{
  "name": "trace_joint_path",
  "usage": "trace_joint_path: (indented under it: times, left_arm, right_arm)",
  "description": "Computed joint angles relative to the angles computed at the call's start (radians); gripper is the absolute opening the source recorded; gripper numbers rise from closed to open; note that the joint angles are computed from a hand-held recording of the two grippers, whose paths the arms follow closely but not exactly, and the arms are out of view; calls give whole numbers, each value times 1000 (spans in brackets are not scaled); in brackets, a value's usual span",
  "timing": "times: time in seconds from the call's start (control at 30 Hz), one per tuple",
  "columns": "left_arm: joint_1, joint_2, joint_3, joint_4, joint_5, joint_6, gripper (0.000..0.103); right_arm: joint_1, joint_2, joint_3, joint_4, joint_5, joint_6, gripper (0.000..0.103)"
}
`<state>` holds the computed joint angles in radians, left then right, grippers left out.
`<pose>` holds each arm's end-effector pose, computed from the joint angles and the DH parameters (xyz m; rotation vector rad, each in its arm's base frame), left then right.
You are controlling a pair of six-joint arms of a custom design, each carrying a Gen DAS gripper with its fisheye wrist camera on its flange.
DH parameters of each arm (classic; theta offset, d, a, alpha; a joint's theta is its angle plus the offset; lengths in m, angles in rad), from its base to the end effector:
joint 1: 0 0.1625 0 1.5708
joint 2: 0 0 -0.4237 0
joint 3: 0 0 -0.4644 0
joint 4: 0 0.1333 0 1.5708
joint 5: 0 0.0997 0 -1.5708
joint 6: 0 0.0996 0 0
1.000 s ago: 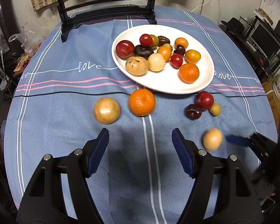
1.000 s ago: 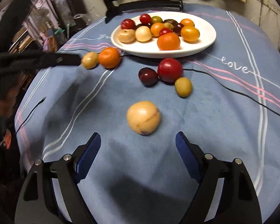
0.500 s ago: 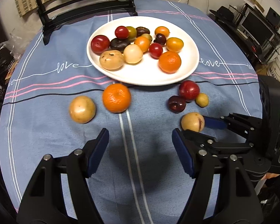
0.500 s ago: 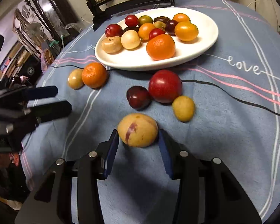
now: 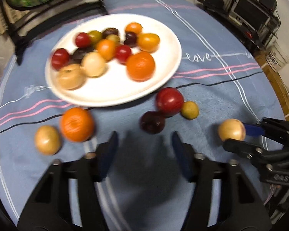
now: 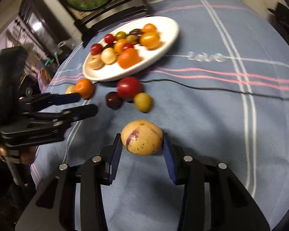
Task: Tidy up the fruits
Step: 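Grasp a speckled tan fruit with the right tool while the left tool grasps a dark red plum, then carry both fruits over the plate and open both tools to release them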
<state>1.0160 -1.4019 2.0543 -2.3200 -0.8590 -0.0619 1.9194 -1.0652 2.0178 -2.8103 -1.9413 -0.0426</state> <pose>-0.1194 -0.5692 0.2328 0.5579 2.3997 -0.3916 0.2951 -0.5272 0.0939 0.4667 -2.7428 0.4765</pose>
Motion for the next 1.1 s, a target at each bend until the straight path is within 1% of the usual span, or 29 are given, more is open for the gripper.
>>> trace_joint_path:
  times: [0.13,0.17,0.2,0.3,0.43,0.7,0.77,0.9,1.03,1.1]
  left_arm:
    - [27,64,-39,6,4,0,46]
    - [31,69,-43,4,-6,3,41]
    - [32,70,-43,-9,-19,15,33]
    - [23,68,-38,-16,-6,31,33]
    - [9,23,-13,-25,-10,34,33]
    - [-26,-104,50,12,12,-24,33]
    - [-33,-128,59,6,25,-27,33]
    - [-42,-131,23,-23,56,-16,33]
    - [-54,-94,-42,-78,94,33,33]
    - [-54,-61,-79,-99,110,56,33]
  right_arm:
    - [-1,-4,17,-27,8,21,42]
    - [-1,-2,18,-30,7,22,42]
    - [0,-1,19,-33,7,21,42]
    - [0,1,18,-34,12,22,42]
    - [7,6,13,-29,15,13,42]
    - [25,4,8,11,18,-12,42]
    - [39,10,-12,20,20,-33,42]
    - [68,33,-83,12,23,-103,42]
    - [94,67,-189,-8,44,-182,42]
    - [100,90,-240,-11,50,-205,42]
